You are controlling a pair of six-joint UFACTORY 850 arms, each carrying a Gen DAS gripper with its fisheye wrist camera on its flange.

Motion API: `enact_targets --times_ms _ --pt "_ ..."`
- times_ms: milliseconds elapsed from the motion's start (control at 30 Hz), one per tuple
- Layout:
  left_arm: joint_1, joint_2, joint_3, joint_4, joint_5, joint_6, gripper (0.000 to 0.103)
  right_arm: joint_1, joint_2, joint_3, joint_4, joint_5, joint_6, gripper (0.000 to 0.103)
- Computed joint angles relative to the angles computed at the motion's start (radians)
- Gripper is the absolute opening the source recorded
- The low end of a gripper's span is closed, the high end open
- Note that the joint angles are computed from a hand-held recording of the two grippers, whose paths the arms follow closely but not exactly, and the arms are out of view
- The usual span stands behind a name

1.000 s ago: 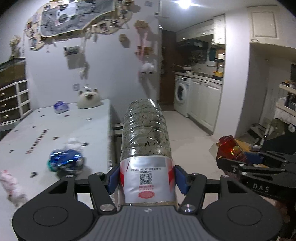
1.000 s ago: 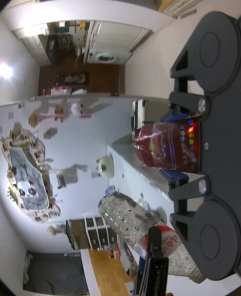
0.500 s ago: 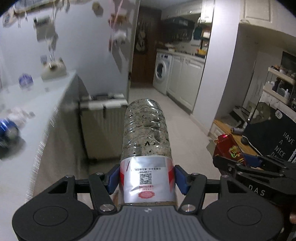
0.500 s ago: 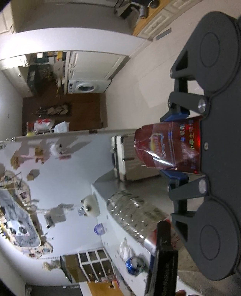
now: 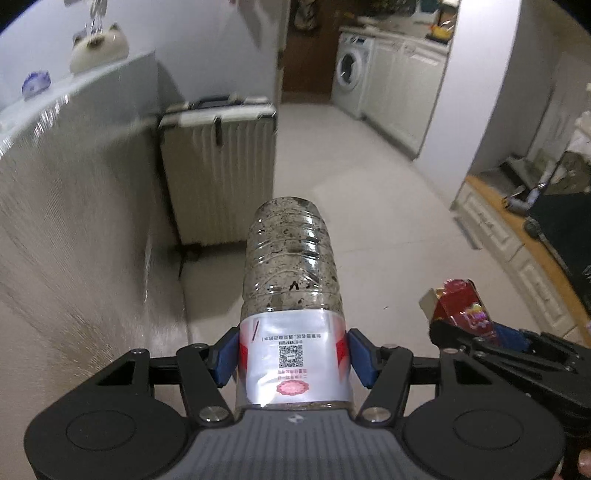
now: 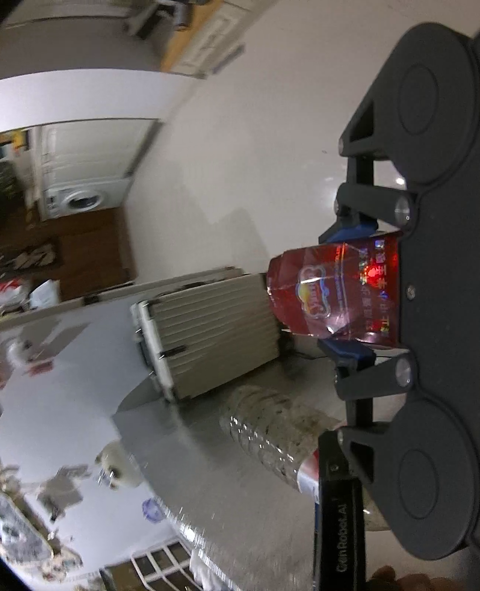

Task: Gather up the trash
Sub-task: 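Carry the bottle and red packet over the yellow wastebasket with both tools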

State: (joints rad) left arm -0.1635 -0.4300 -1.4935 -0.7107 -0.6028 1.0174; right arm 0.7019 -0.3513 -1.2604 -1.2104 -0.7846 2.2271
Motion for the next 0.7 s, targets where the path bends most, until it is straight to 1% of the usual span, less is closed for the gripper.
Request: enact_targets --times_ms 67,100,167,267,367,467,567,633,700 --pt "-0.008 -0.05 -0.026 0.029 0.011 -0.038 0.062 -0.025 -0.037 -0.003 0.007 0.041 0.039 0.053" --pt "-0.011 -0.078 -0.043 0.049 0.012 -0.062 0.062 -0.035 -0.058 -0.009 0.019 0.053 0.05 0.053" --pt "-0.019 -0.137 -0.081 0.098 0.007 -0.119 0.062 -0.059 -0.101 -0.017 0.022 0.102 0.098 0.053" --pt "-0.029 -0.232 -0.152 0.155 -0.016 -0.176 0.062 -0.091 -0.152 -0.008 -0.023 0.199 0.21 0.053" --pt "-0.039 -0.332 -0.243 0.209 -0.039 -0.243 0.062 -0.121 -0.213 -0.018 -0.057 0.271 0.28 0.053" --pt "-0.052 -0.437 -0.35 0.275 -0.073 -0.326 0.062 -0.155 -0.268 -0.024 -0.13 0.348 0.402 0.053" --pt "-0.065 -0.552 -0.485 0.316 -0.124 -0.392 0.062 -0.187 -0.311 -0.039 -0.147 0.409 0.449 0.053" --pt "-0.072 -0.61 -0.553 0.33 -0.163 -0.41 0.062 -0.207 -0.342 -0.057 -0.19 0.433 0.494 0.053" --pt "-0.081 -0.67 -0.624 0.347 -0.199 -0.419 0.062 -0.223 -0.374 -0.083 -0.151 0.438 0.46 0.053"
